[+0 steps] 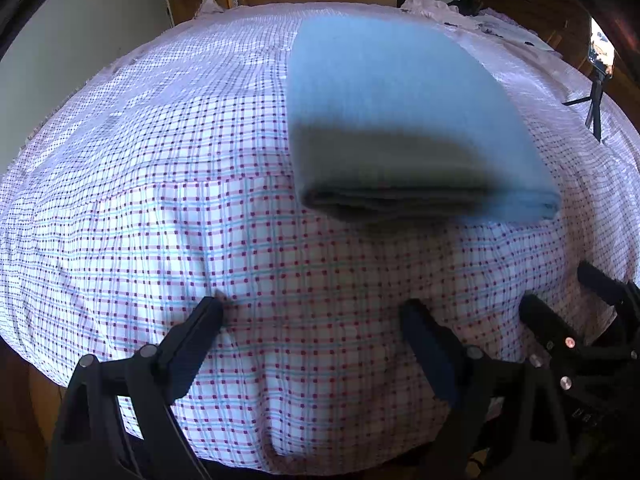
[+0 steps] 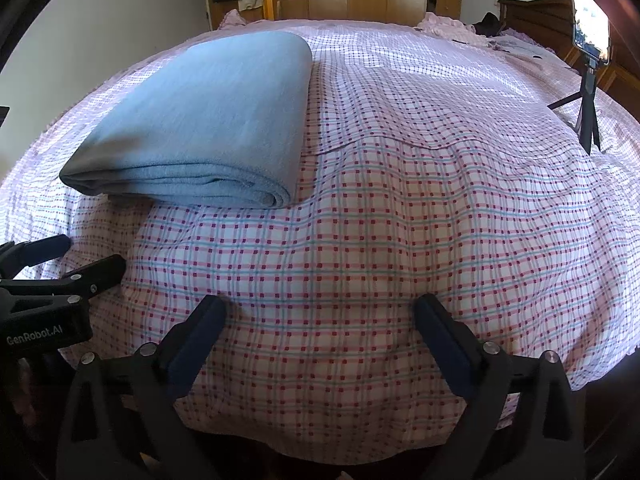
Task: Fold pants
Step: 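Open both grippers and pull them back from the folded pants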
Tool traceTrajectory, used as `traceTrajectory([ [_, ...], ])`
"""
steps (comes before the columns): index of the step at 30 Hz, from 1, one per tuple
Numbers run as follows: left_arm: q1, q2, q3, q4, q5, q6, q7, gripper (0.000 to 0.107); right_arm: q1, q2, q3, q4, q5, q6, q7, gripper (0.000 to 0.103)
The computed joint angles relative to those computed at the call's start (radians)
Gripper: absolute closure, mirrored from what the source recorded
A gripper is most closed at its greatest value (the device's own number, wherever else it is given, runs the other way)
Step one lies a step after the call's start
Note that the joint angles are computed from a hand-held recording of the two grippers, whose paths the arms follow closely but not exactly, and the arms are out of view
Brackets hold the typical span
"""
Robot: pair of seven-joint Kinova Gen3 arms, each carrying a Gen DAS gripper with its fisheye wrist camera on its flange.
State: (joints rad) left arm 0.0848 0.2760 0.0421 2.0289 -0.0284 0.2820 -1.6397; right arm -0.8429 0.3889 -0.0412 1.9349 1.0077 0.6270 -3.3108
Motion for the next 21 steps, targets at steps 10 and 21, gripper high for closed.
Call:
traceTrajectory([
  [10, 0.007, 0.002, -0.003, -0.003, -0.001, 0.0, 0.008, 0.014, -0.002, 0.0, 0.0, 0.001, 0.002, 0.002, -0.004, 0.01],
  [21, 0.013, 0.003, -0.007, -0.004, -0.005, 0.0, 0.014, 0.014, -0.003, 0.003, -0.001, 0.001, 0.007, 0.001, -0.011, 0.01],
])
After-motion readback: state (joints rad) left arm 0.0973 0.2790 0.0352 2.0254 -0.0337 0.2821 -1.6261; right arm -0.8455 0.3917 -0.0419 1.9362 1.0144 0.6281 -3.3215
